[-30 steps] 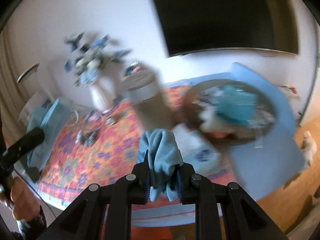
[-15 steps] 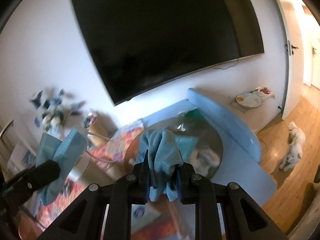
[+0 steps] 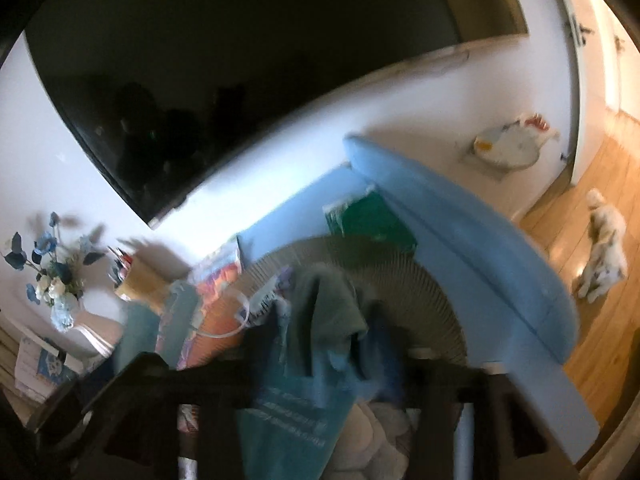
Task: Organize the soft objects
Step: 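Carry the packet and teal cloth to the round dark tray and open both tools, then move both open tools back over the bed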
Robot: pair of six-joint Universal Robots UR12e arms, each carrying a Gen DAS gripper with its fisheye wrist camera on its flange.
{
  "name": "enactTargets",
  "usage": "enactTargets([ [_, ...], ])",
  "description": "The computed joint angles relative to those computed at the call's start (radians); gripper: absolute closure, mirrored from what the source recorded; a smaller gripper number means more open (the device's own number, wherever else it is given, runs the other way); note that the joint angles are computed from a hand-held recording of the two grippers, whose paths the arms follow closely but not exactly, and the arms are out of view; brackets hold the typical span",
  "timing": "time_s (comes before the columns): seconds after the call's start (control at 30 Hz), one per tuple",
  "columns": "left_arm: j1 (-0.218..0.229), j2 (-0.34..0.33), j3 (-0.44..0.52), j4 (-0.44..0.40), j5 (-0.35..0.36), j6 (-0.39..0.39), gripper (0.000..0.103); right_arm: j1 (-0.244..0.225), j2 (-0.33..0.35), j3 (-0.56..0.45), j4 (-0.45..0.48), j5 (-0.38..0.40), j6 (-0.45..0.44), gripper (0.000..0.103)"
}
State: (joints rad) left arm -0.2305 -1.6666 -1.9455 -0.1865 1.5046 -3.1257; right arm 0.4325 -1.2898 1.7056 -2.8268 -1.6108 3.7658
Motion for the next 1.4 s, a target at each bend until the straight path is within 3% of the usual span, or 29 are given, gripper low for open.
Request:
enactTargets([
  [0.03,0.007,0.003,-0.006,0.008,-0.023,0.000,0.031,-0.001,-0.002,0.005,0.005,-0.004,0.006,0.044],
  [0.07,0.013,0.006,-0.010,0.010,-0.042,-0.003,0.030,-0.003,-0.006,0.015,-0.003,0.003,0.009,0.044],
  [0.2,0.016,0.030,-0.027,0.024,-0.069,0.004,0.030,-0.011,-0.035,0.073,-0.078,0.034,0.040,0.044],
  [0.47,0.027,0.162,-0.119,0.051,-0.125,0.058,0.029,0.048,-0.116,0.150,-0.136,-0.056,0.001,0.043],
  [0.53,0.036,0.216,-0.156,0.049,-0.127,0.078,0.025,0.073,-0.133,0.167,-0.149,-0.088,-0.015,0.037],
  [0.6,0.050,0.270,-0.194,0.051,-0.119,0.094,0.021,0.109,-0.147,0.183,-0.162,-0.140,-0.028,0.015],
  [0.7,0.085,0.337,-0.238,0.029,-0.129,0.111,0.020,0.153,-0.157,0.196,-0.169,-0.162,-0.048,0.013],
  [0.77,0.121,0.382,-0.266,0.000,-0.133,0.116,0.020,0.180,-0.158,0.200,-0.161,-0.149,-0.073,0.013],
  [0.97,0.298,0.499,-0.339,-0.063,-0.161,0.119,0.020,0.268,-0.121,0.147,-0.122,-0.111,-0.241,0.013],
  [1.13,0.515,0.578,-0.384,-0.113,-0.184,0.102,0.020,0.329,-0.062,0.060,-0.076,-0.061,-0.372,0.013],
  [1.2,0.586,0.594,-0.394,-0.139,-0.176,0.106,0.020,0.346,-0.027,0.017,-0.060,-0.003,-0.401,0.013],
  [1.23,0.622,0.594,-0.402,-0.138,-0.149,0.107,0.020,0.352,-0.009,-0.004,-0.055,0.027,-0.413,0.013],
  [1.33,0.668,0.573,-0.424,-0.100,-0.042,0.107,0.020,0.375,0.063,-0.089,-0.011,0.073,-0.434,0.012],
  [1.4,0.669,0.508,-0.460,0.040,0.084,0.123,0.020,0.390,0.127,-0.159,0.015,0.071,-0.423,0.012],
])
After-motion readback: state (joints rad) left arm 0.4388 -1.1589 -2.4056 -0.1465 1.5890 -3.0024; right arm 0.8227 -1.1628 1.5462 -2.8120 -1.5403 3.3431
